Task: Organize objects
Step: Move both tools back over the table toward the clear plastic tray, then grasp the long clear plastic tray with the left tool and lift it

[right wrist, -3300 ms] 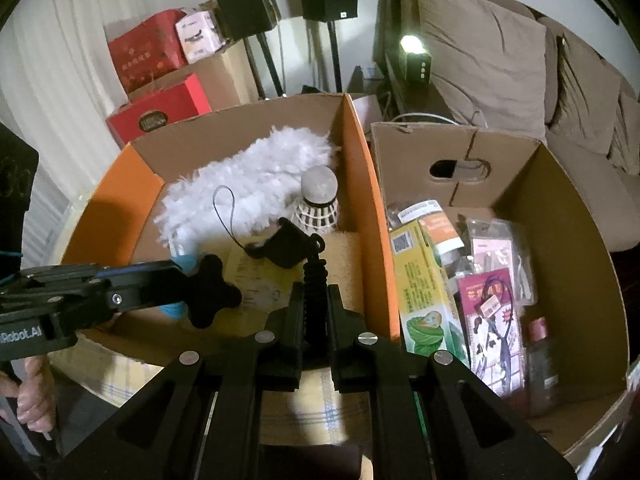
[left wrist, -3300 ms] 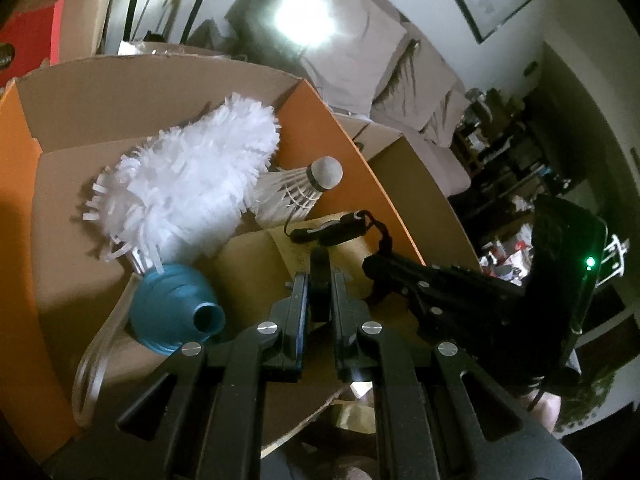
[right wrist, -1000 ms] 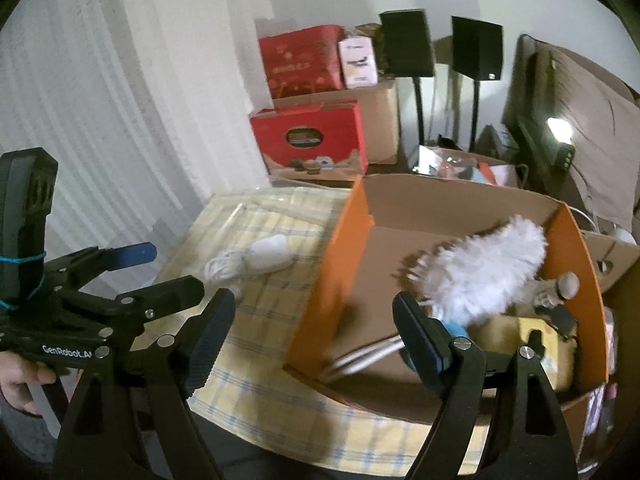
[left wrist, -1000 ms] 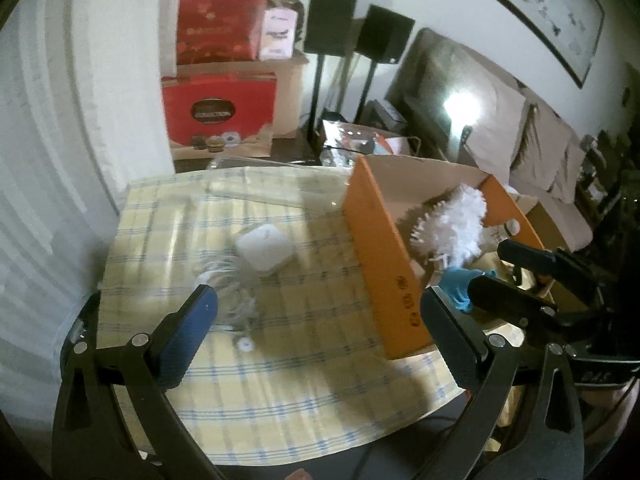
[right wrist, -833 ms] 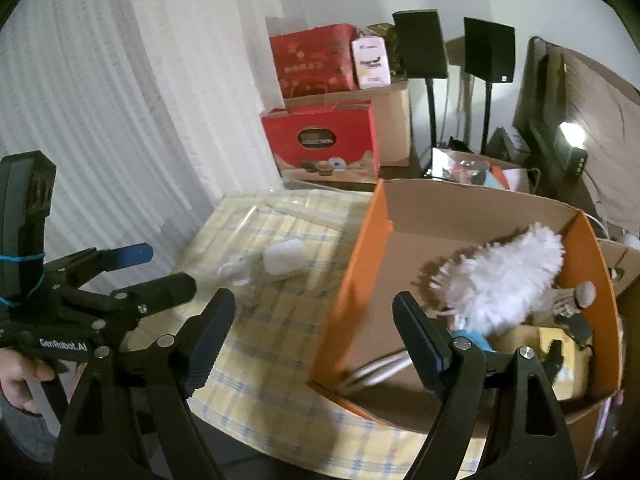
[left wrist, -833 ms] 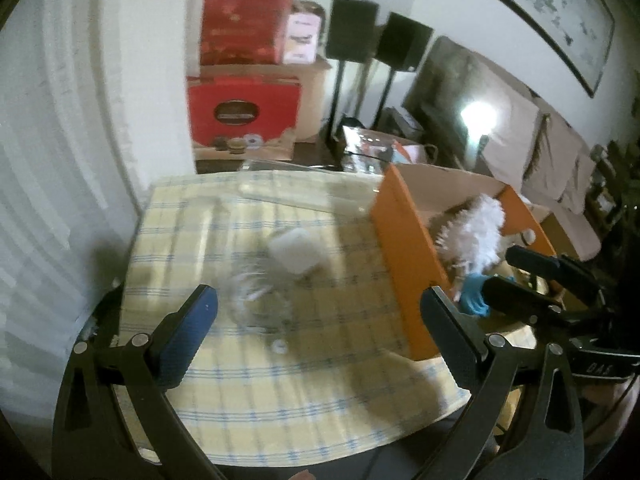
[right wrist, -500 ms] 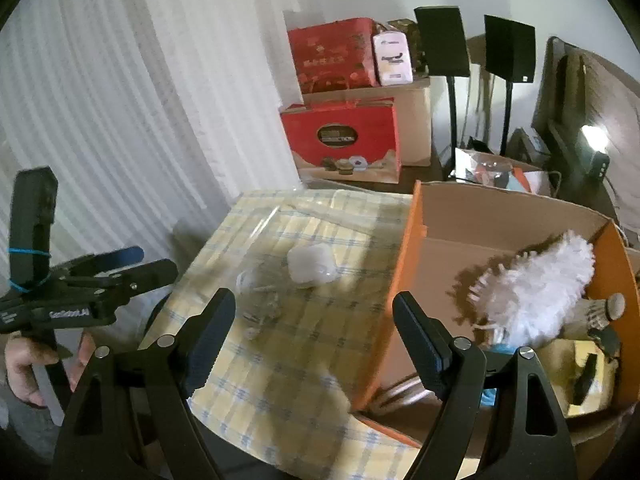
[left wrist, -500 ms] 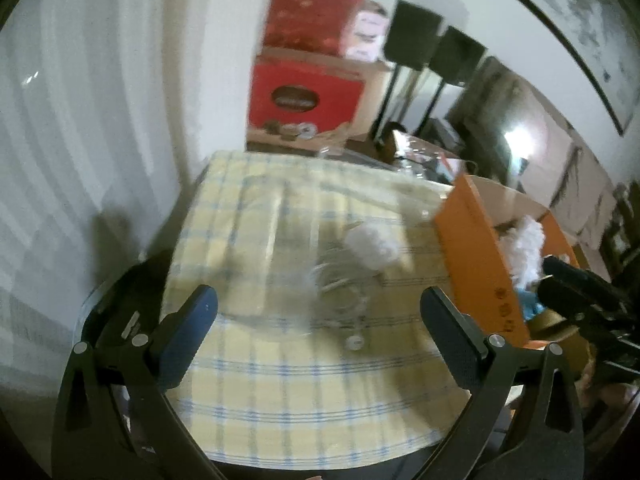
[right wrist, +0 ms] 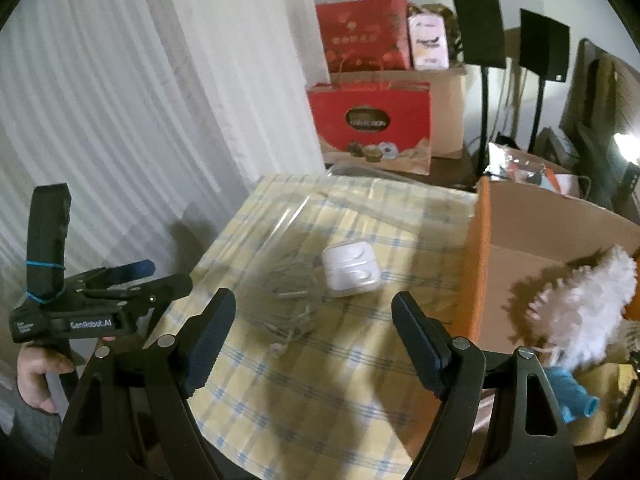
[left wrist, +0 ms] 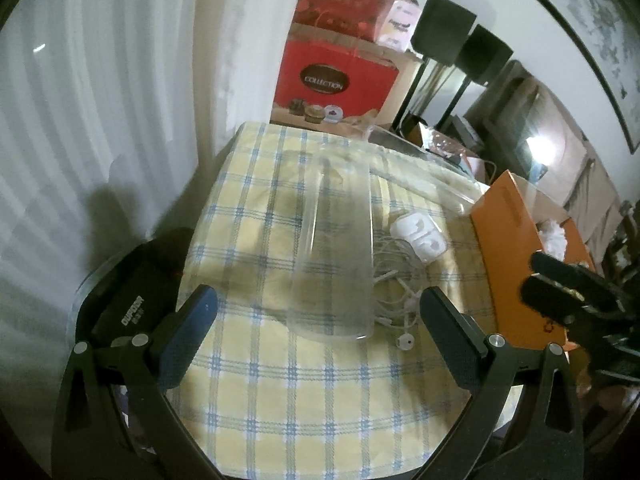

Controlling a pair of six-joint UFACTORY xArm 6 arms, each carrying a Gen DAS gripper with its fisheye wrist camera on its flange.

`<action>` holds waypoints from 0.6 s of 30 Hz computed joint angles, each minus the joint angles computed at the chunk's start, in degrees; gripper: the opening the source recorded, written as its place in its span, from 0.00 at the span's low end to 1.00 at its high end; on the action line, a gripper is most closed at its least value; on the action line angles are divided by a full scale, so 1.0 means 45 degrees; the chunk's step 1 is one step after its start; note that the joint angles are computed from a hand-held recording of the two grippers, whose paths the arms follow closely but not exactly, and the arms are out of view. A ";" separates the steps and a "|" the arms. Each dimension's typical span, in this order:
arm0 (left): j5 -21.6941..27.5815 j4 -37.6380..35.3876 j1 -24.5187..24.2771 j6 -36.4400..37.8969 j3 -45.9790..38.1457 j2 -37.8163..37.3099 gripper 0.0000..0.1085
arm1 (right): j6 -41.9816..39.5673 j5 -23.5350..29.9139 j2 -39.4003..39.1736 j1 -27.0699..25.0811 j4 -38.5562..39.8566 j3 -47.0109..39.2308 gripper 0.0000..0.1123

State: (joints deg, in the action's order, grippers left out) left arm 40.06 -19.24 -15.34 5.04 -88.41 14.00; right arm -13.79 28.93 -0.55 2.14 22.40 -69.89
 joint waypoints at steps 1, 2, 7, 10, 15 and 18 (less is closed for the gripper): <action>0.0018 -0.0044 0.0013 0.0036 -0.0055 0.0067 0.93 | 0.0019 0.0079 0.0235 0.0058 -0.0039 -0.0185 0.72; 0.0040 -0.0086 0.0031 0.0073 -0.0130 0.0146 0.93 | 0.0044 0.0163 0.0483 0.0117 -0.0085 -0.0373 0.71; 0.0069 -0.0309 0.0070 0.0300 -0.0319 0.0406 0.93 | 0.0455 0.0562 0.1778 0.0384 -0.0532 -0.1280 0.62; 0.0219 -0.0423 0.0070 0.0402 -0.0526 0.0615 0.92 | 0.0716 0.0737 0.2420 0.0491 -0.0746 -0.1686 0.56; 0.0355 -0.0384 0.0032 0.0422 -0.0960 0.1015 0.91 | 0.0915 0.0769 0.3069 0.0490 -0.0731 -0.2068 0.55; 0.0441 -0.0332 0.0012 0.0327 -0.1282 0.1294 0.91 | 0.1019 0.0775 0.3270 0.0374 -0.0749 -0.2302 0.55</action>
State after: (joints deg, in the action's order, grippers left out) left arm 42.04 -20.73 -15.28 6.51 -94.18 19.82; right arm -9.20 32.42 14.16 3.82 19.03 -80.25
